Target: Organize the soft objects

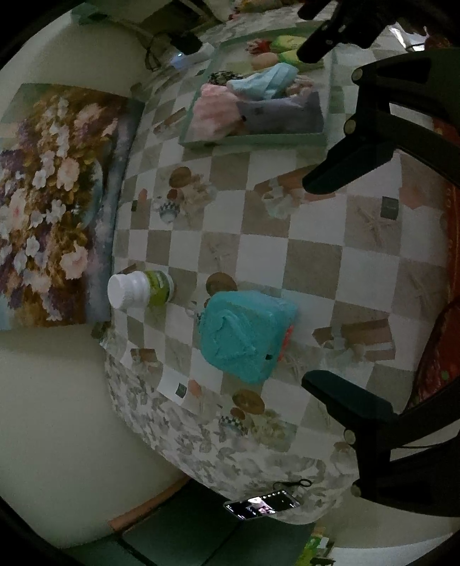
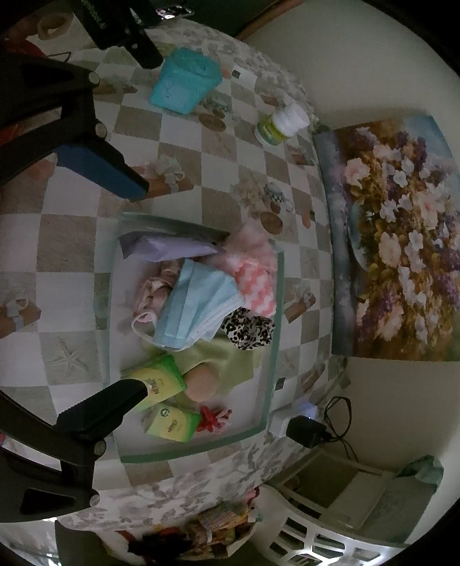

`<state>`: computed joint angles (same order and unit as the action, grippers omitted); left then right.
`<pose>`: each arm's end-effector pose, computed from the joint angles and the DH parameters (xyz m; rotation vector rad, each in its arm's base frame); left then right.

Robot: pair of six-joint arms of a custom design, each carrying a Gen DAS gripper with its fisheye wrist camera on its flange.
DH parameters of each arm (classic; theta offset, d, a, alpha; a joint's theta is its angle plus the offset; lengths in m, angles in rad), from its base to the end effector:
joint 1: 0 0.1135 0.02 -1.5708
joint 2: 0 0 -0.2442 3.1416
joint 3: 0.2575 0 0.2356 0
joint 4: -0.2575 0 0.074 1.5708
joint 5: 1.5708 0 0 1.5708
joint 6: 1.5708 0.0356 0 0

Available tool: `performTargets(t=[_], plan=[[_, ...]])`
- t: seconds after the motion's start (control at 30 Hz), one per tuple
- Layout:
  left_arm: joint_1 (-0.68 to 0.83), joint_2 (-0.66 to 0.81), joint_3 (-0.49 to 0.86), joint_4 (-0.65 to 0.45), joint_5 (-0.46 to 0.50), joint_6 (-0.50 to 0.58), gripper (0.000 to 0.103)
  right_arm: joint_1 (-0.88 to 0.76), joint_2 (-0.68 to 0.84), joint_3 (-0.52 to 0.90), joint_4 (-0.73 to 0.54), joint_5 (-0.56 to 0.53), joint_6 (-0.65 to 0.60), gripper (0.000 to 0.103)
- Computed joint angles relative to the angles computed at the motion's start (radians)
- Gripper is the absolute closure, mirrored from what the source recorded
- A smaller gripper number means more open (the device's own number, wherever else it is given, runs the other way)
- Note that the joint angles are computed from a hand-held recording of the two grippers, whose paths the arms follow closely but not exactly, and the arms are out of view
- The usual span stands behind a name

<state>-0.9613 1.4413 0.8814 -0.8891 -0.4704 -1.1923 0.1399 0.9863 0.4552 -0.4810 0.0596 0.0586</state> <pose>0.1427 -0.1763 0.1805 -0.3460 2.6442 0.1598 0.1688 0.0216 0.1606 -0.0828 2.5787 -0.0032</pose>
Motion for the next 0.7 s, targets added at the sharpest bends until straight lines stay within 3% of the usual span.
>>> performTargets(t=[0.7], plan=[[0.009,0.004,-0.003,0.024,0.029,0.042,0.003,0.013,0.017,0.001,0.013,-0.024,-0.017,0.000]])
